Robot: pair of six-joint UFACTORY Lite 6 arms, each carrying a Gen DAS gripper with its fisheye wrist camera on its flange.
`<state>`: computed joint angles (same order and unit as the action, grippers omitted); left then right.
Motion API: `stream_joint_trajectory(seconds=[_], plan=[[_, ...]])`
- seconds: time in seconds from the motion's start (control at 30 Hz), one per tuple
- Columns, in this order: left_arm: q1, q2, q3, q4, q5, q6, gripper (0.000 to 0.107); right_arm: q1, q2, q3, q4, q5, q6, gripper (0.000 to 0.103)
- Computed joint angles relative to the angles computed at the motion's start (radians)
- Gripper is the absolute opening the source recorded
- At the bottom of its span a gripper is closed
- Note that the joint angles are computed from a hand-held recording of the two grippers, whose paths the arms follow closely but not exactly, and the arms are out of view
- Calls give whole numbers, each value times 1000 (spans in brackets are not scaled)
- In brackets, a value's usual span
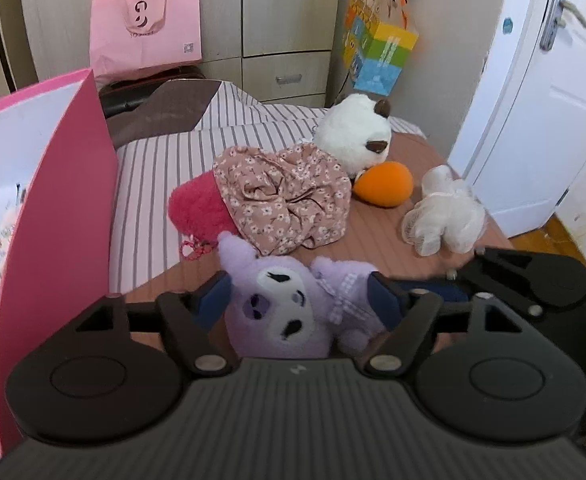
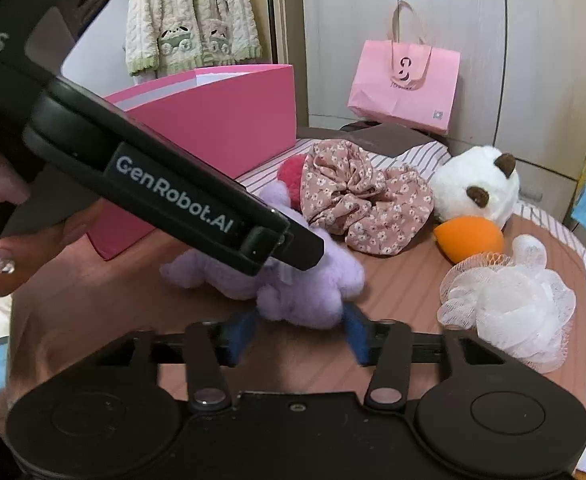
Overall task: Organize soft objects
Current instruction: 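Grasp the purple plush toy with the left tool while the right tool pinches it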
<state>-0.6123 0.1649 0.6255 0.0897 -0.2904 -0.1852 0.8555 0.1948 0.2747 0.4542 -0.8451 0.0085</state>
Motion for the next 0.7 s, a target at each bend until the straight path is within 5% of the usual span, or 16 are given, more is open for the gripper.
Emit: stream_joint_trajectory(seconds=[0.27, 0.33, 0.47, 0.57, 0.7], plan=[[19, 29, -55, -28, -118, -21, 68, -31, 97, 112, -16, 23, -5, 83], [-9, 25, -87, -149, -169, 64, 68, -21, 112, 125, 2, 18, -11, 83], [9, 20, -130, -98, -219, -7, 70, 36, 109, 141, 114, 35, -56, 79], [41, 5, -148, 13, -225, -95, 61, 70, 121, 143, 151, 15, -54, 80], [12, -19, -191, -68, -251, -22, 56, 97, 117, 145, 184, 22, -44, 81]])
